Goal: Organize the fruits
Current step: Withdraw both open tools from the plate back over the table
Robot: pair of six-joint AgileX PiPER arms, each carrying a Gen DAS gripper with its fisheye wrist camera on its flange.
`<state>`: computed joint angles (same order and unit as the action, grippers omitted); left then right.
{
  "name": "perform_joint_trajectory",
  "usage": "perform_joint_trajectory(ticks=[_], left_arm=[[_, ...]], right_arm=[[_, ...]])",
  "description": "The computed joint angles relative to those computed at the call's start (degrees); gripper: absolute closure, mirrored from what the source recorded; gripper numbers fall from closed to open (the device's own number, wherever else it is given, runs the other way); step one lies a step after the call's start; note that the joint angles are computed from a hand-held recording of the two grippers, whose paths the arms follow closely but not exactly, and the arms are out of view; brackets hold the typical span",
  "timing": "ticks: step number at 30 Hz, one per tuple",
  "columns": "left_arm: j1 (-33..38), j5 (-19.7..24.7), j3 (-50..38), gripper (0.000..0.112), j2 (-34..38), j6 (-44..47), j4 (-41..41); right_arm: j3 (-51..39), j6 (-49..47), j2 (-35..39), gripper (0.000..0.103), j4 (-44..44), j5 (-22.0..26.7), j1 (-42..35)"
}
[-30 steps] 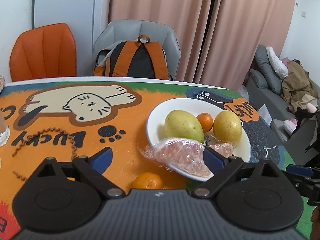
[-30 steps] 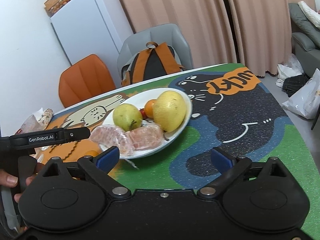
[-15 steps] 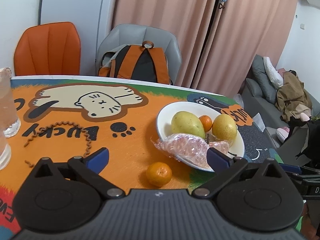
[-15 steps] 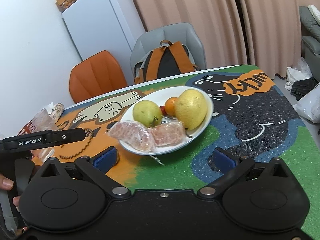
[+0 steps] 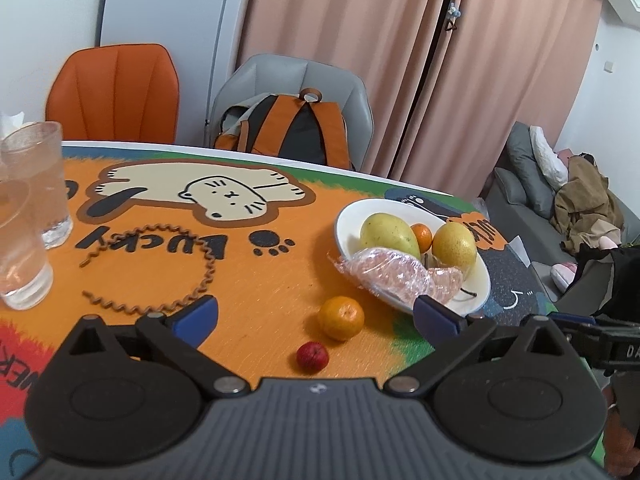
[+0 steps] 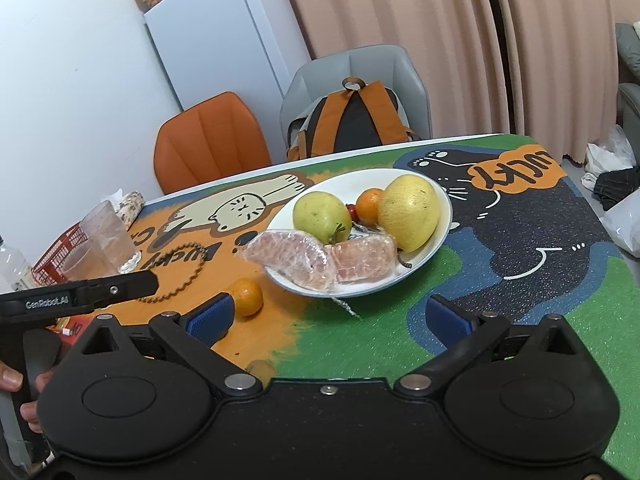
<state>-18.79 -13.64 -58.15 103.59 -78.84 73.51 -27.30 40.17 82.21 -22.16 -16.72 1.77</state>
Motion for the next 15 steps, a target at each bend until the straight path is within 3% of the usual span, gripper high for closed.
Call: perform_joint_trajectory(ticks=[8,15], left_arm=[[2.0,-1.4,5.7,0.01,-3.8,5.9,-4.5],[3.6,-4.0,9.3,0.01,-4.8,10.6,-8.8]], right_arm=[[1.3,-2.4,-2.3,0.0,2.7,2.1,2.3],[2.9,-9.6,-3.8,0.0,10.6,3.4,4.7]])
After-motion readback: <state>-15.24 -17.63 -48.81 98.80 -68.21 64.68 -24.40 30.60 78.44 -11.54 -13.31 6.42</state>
